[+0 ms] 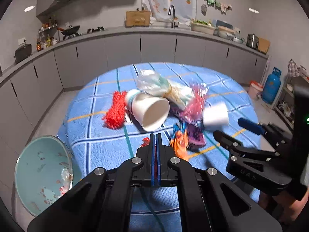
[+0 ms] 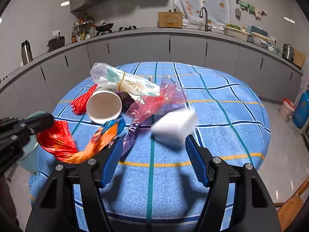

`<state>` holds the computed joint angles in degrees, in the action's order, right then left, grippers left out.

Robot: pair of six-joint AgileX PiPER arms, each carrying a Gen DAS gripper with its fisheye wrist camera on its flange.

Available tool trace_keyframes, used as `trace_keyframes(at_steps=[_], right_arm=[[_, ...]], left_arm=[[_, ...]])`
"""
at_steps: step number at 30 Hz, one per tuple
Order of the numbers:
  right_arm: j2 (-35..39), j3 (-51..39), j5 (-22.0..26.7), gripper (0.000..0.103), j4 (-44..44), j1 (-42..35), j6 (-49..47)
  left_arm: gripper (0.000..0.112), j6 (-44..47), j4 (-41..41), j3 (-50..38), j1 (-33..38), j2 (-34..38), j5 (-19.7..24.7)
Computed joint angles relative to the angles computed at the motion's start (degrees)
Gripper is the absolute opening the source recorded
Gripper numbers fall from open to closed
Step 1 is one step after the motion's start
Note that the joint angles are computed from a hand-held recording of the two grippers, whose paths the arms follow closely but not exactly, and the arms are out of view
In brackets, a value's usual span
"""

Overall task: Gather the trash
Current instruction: 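Grasp and lift the red-orange wrapper with the left gripper while the right gripper grasps the pink bag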

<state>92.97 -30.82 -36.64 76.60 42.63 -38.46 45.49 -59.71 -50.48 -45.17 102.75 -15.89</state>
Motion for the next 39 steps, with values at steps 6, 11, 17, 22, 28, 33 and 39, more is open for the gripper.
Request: trace_keyframes(at_steps=[6,11,17,22,28,33,39], right_arm=[[-0.2,0.5,0.7,0.066,-2.0,-0.3,2.3],[-1.7,1.9,-0.7,0.065,-2.6,-0.4,3.7],[-1.4,0.4,0.8,0.062,-3.0,-0.5,3.1],[2.1,-4.5,3.6,0.051,-3.0,-1.0,-0.2],[6.0,-8.0,9.0,0.029,-2.0,-3.8,-2.1],[3.1,-5.6,7.4,0.032,-3.5,-3.1,0.7],[1.4,-5.6,6.2,0.058,-5.8,-6.0,2.9]], left_arm=[[0.001,1.0,-1.3,2.9,-0.2,-4.6,-3.5],[0.001,-0.8,-0.8,6.2,1.0,-8.7,-5.9],[0.001,-0.1,-2.0,8.8,2.2,-12.2,-9.2],[0.001,-1.7,-0.7,10.1,3.2,-13.6,-9.6],[0.001,-3.6,1.2,11.0,4.1,-14.3,-9.2],[0.001,-4.9,2.2,11.0,4.9,-14.2,-8.9],[0.001,-4.7,2.1,9.5,5.9,-12.8,-10.8]])
